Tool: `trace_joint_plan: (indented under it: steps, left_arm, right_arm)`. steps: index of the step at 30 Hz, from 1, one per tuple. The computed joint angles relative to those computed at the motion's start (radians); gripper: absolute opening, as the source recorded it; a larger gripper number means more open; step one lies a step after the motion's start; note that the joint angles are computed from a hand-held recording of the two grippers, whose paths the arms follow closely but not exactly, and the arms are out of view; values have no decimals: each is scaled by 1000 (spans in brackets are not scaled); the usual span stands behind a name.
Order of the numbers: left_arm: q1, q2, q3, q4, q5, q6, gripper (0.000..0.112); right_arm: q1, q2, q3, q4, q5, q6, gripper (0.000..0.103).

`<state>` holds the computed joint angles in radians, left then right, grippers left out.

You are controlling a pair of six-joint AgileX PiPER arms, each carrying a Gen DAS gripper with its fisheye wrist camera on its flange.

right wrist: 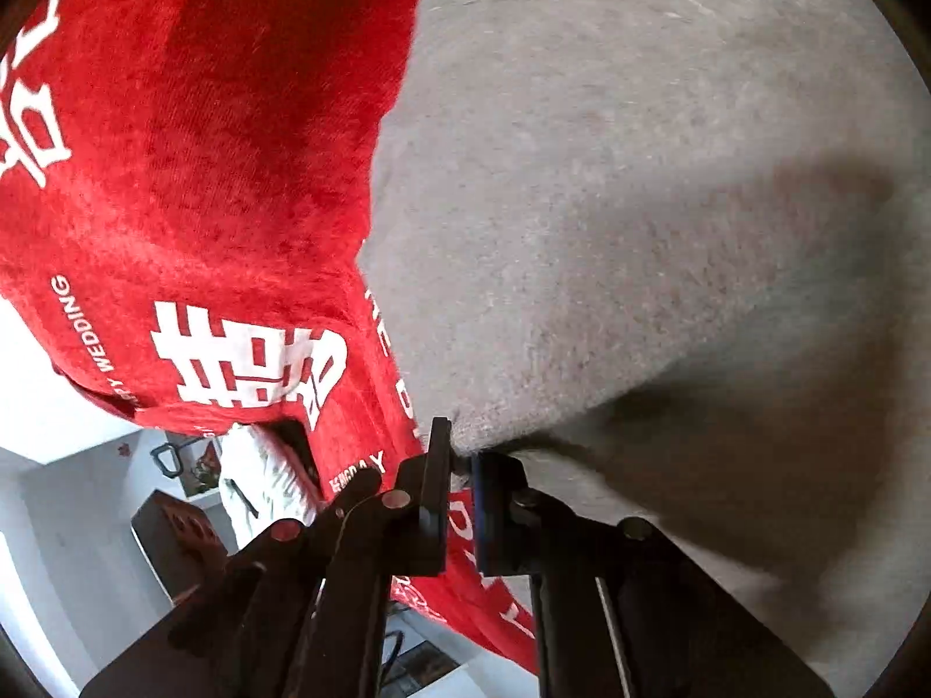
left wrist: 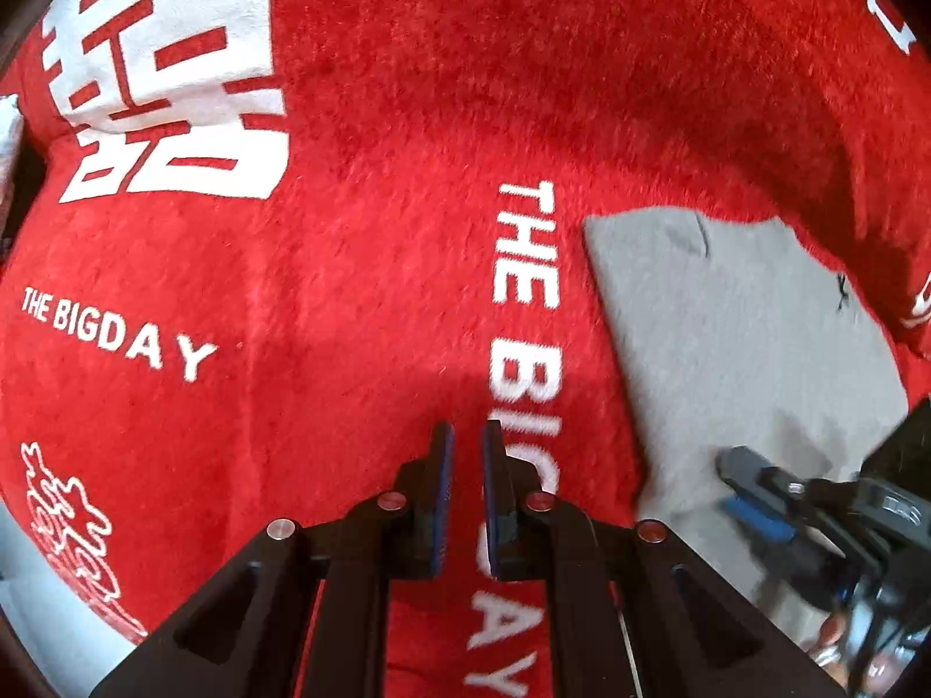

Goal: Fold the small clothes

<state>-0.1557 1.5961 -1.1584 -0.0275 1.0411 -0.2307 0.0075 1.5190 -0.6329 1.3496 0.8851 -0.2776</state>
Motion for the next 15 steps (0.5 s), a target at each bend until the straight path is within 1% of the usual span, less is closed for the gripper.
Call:
trace_joint_plan:
  steps: [5, 7, 9, 12, 14, 15]
  left_arm:
    - [16, -6, 25, 12, -15, 21, 11]
    - [8, 0, 29, 15, -17, 22, 11]
    - [-5, 10, 29, 12, -21, 19, 11]
    - [-41, 13, 23, 7, -23, 16, 11]
    - [-77, 16, 11, 8, -22, 5, 11]
    - [-89, 18, 6, 7, -20, -2, 11]
  right_arm:
    - [102, 15, 36, 65, -69, -15, 6]
    - [107, 5, 51, 84, -78, -13, 6]
    - [82, -7, 26, 2, -40, 45, 8]
    - [-17, -77, -30, -212, 57, 127, 10]
    - [-134, -152, -61, -377, 122, 178, 18]
    - [-200, -177, -71, -438, 155, 186, 26]
